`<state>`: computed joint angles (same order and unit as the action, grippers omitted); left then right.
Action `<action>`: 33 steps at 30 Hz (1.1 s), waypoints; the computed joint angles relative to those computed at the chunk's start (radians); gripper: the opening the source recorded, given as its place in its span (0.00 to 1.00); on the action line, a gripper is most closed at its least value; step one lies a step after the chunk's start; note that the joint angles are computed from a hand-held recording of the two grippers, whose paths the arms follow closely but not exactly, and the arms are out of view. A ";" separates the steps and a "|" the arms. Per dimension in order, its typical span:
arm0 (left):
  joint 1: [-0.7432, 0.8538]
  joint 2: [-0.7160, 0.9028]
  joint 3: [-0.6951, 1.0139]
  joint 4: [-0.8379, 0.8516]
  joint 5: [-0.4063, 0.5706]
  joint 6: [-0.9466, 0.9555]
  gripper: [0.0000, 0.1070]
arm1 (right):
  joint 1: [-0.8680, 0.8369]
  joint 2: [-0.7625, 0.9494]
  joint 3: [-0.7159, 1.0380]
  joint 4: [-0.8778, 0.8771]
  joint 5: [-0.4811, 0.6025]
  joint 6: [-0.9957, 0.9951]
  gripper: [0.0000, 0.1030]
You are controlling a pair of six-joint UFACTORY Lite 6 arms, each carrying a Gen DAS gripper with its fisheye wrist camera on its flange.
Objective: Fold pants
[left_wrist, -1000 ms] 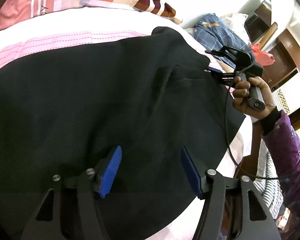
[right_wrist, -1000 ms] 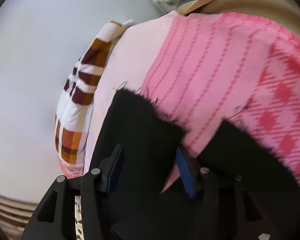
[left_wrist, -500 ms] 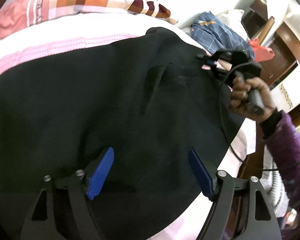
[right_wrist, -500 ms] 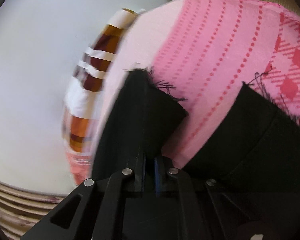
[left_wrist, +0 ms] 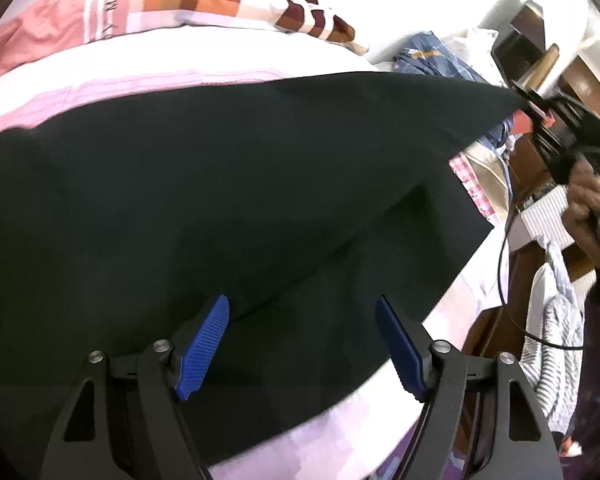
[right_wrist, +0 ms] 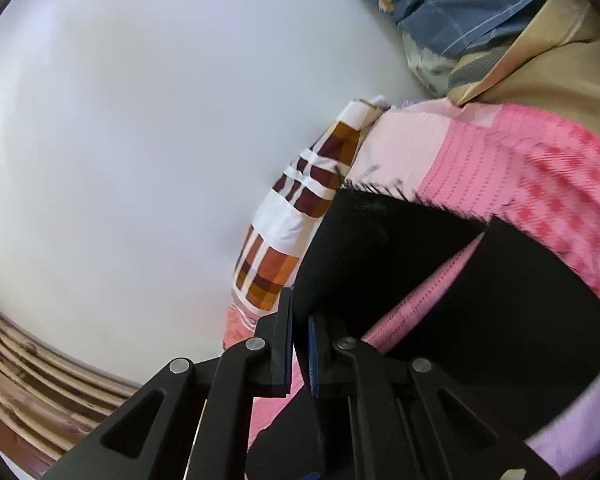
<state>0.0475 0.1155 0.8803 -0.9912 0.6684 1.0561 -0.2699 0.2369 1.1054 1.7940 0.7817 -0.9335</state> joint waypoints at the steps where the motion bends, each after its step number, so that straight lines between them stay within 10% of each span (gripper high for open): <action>1: 0.016 -0.017 -0.011 0.006 0.016 -0.005 0.71 | -0.014 -0.051 -0.048 -0.014 -0.004 0.008 0.06; 13: 0.145 -0.121 -0.100 0.055 0.082 -0.009 0.71 | -0.228 0.043 -0.593 0.084 0.098 -0.260 0.06; 27: 0.288 0.008 -0.052 0.040 0.113 0.068 0.71 | -0.083 -0.102 -0.188 0.032 0.070 -0.066 0.04; 33: 0.337 0.003 -0.059 0.083 0.157 0.106 0.71 | -0.294 -0.250 -0.543 -0.109 0.089 -0.153 0.04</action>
<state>0.3846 0.1181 0.8216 -0.9077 0.8251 1.1621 -0.5638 -0.0129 0.5624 1.6852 0.8707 -1.0866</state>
